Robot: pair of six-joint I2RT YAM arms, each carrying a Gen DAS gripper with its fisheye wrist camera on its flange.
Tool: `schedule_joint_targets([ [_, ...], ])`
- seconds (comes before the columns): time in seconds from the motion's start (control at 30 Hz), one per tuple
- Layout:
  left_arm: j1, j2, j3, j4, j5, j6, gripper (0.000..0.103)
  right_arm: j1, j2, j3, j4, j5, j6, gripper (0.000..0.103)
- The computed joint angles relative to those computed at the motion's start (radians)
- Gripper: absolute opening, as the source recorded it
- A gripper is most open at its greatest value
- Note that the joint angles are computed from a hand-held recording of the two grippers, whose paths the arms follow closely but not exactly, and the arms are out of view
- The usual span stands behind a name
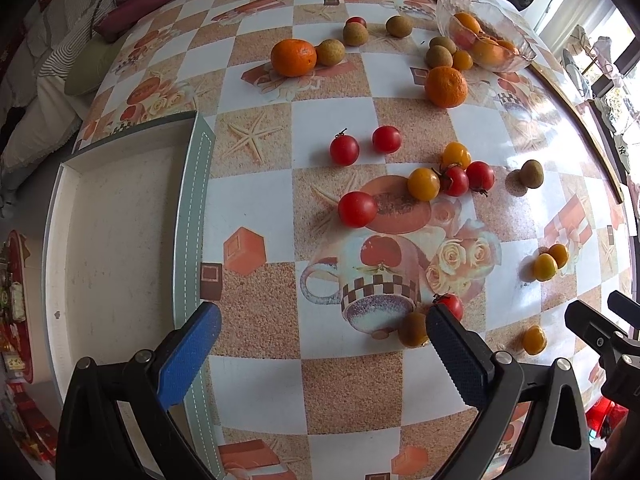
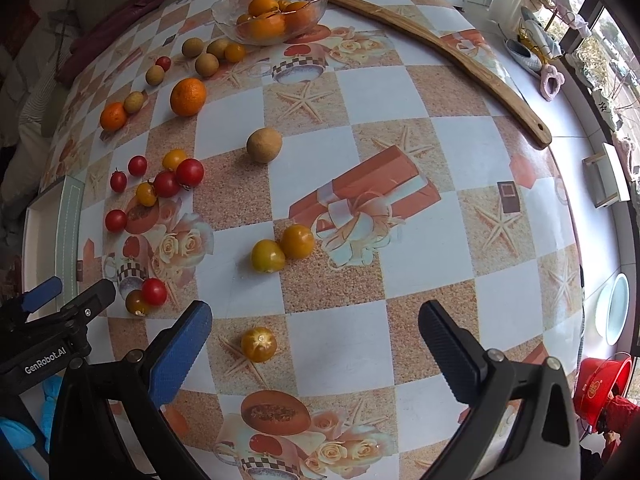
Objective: Organize fruits
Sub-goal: 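Move both tools over the scattered fruits toward the cherry tomatoes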
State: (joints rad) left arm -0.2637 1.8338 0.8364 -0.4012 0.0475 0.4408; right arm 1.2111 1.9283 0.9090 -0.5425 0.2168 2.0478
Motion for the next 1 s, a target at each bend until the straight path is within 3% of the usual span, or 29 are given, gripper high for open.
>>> schedule_joint_targets([
  [0.63,-0.009,0.017,0.008,0.010,-0.005,-0.005,0.103,0.000,-0.001,-0.014,0.016,-0.006,-0.002,0.103],
  [1.0,-0.057,0.111,0.065,0.093,-0.026,-0.018,0.103,-0.009,-0.013,-0.081,0.081,-0.012,-0.014,0.103],
])
